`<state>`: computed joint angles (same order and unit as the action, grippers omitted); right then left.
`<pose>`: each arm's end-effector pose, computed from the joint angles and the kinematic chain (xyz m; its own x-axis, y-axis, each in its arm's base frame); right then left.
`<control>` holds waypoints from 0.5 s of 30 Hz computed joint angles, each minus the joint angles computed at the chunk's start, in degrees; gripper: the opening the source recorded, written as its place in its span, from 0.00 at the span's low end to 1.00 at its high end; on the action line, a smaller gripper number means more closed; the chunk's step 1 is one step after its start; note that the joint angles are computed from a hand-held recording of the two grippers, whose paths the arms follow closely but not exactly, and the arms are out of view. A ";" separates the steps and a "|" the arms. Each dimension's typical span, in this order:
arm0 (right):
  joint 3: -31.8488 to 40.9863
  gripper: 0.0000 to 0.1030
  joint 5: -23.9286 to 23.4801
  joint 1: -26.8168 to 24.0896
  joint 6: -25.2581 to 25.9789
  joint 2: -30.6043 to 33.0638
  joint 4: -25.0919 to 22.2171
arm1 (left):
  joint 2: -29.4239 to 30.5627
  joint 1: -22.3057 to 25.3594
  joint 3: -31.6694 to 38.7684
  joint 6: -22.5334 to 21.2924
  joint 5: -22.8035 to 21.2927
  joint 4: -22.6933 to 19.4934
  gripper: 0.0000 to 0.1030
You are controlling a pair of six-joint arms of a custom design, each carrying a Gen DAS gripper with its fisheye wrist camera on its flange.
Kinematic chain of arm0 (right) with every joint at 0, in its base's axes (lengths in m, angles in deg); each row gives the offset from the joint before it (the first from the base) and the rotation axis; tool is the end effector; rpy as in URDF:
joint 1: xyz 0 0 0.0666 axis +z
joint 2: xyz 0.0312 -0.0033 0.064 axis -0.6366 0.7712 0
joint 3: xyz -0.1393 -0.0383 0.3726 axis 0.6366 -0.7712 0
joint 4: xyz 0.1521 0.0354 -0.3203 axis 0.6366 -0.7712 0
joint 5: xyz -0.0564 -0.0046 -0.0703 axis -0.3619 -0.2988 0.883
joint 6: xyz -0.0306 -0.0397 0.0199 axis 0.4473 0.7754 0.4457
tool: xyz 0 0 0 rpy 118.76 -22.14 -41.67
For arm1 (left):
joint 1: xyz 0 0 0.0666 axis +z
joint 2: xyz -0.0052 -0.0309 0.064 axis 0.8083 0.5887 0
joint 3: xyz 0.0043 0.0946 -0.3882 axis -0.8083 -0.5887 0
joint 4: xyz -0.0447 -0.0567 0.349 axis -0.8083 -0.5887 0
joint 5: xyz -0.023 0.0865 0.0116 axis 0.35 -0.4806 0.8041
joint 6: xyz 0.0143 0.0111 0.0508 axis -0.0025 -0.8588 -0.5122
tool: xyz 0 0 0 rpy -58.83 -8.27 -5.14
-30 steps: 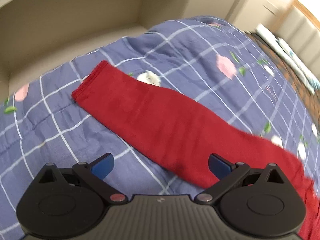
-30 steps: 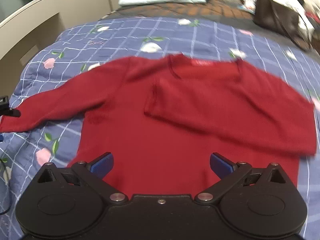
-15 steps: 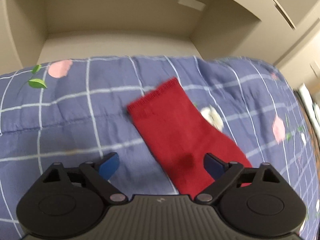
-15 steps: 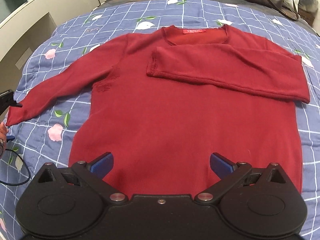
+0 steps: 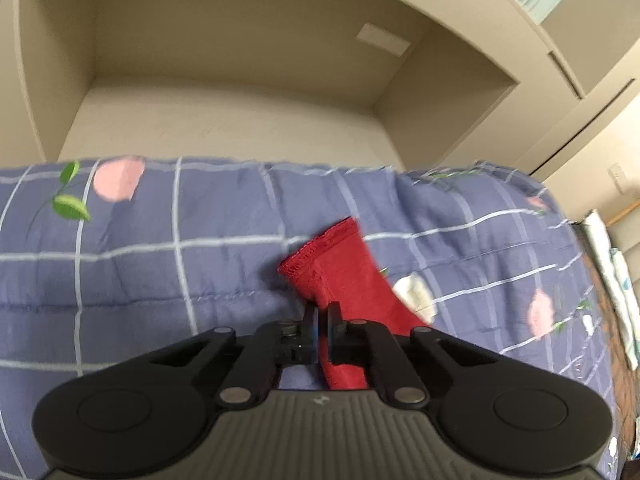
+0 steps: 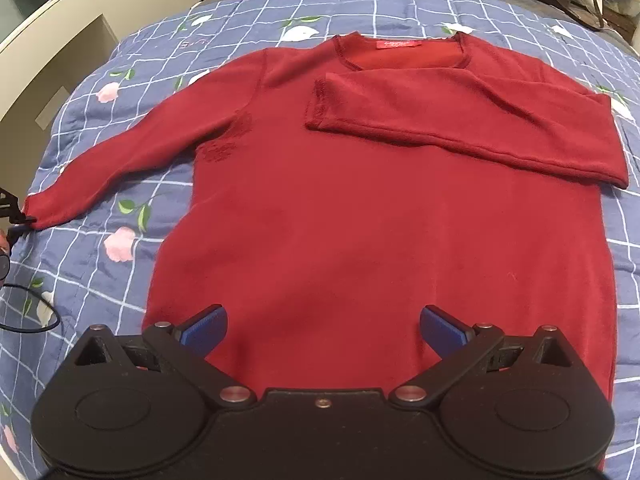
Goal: Fold small clothes
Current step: 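Grasp the other sleeve cuff with the left gripper and lift it, then lay the held sleeve across the sweater chest and open the left gripper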
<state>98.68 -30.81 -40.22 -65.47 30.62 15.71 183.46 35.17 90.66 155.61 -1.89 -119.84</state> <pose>0.4878 0.0015 0.4273 -0.9061 -0.1433 -0.3980 -0.2147 0.9665 0.1409 0.4829 -0.1443 0.3798 -0.0005 -0.8870 -0.4618 -0.8893 0.2116 -0.4054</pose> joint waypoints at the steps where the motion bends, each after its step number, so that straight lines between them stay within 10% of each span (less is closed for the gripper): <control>1: -0.10 0.99 -0.10 0.02 0.10 -0.13 -0.04 | -0.02 -0.29 0.53 -1.02 -0.82 -0.07 0.02; 15: -0.18 0.99 -3.04 -2.00 -0.41 -1.19 1.17 | 3.42 -6.79 18.61 -40.19 -10.33 15.52 0.01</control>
